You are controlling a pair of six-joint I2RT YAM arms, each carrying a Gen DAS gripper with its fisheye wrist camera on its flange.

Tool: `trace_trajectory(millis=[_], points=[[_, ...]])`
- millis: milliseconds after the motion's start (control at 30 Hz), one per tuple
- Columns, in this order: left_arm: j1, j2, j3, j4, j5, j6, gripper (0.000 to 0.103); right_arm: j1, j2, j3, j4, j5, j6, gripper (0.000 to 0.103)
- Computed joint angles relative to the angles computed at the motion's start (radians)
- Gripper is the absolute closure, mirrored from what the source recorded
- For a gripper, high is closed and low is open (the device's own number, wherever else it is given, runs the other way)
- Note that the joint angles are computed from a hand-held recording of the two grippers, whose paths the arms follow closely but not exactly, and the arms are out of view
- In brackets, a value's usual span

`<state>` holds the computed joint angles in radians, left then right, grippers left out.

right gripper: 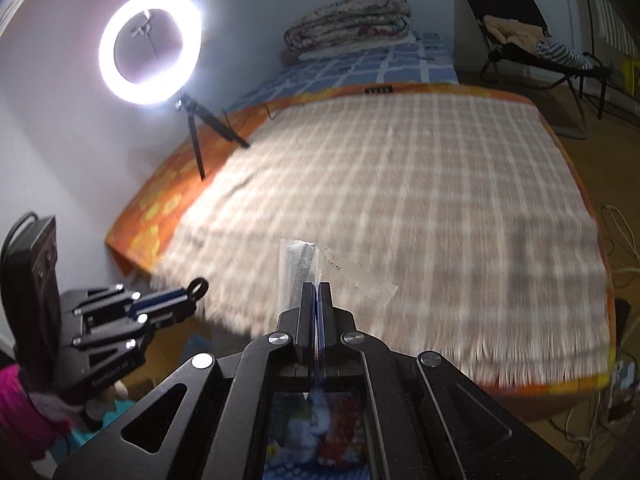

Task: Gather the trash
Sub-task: 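Carry the hair tie and plastic bag over the blue basket with both tools, then open both tools to drop the hair tie and bag into the basket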

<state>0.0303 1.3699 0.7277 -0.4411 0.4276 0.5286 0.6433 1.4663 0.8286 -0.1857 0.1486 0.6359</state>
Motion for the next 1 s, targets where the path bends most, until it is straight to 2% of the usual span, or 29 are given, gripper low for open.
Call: trace_trajectory(millis=[300, 533, 867, 933, 967, 1000], points=[[-0.023, -0.018, -0.14, 0.026, -0.035, 0.038, 0.097, 0.134, -0.038, -0.145, 0.003, 0.048, 0.059, 0.103], [-0.042, -0.006, -0.209, 0.048, -0.051, 0.04, 0.097, 0.202, 0.019, -0.199, 0.055, 0.049, 0.096, 0.103], [-0.049, 0.077, -0.226, 0.093, -0.079, 0.038, 0.097, 0.249, 0.124, -0.23, 0.13, 0.011, 0.131, 0.103], [-0.037, 0.082, -0.225, 0.089, -0.08, 0.049, 0.088, 0.258, 0.142, -0.229, 0.133, 0.01, 0.144, 0.103], [-0.037, 0.084, -0.225, 0.092, -0.079, 0.047, 0.076, 0.258, 0.151, -0.229, 0.139, 0.007, 0.149, 0.103], [-0.034, 0.083, -0.227, 0.095, -0.077, 0.047, 0.07, 0.257, 0.159, -0.232, 0.146, 0.0, 0.154, 0.103]])
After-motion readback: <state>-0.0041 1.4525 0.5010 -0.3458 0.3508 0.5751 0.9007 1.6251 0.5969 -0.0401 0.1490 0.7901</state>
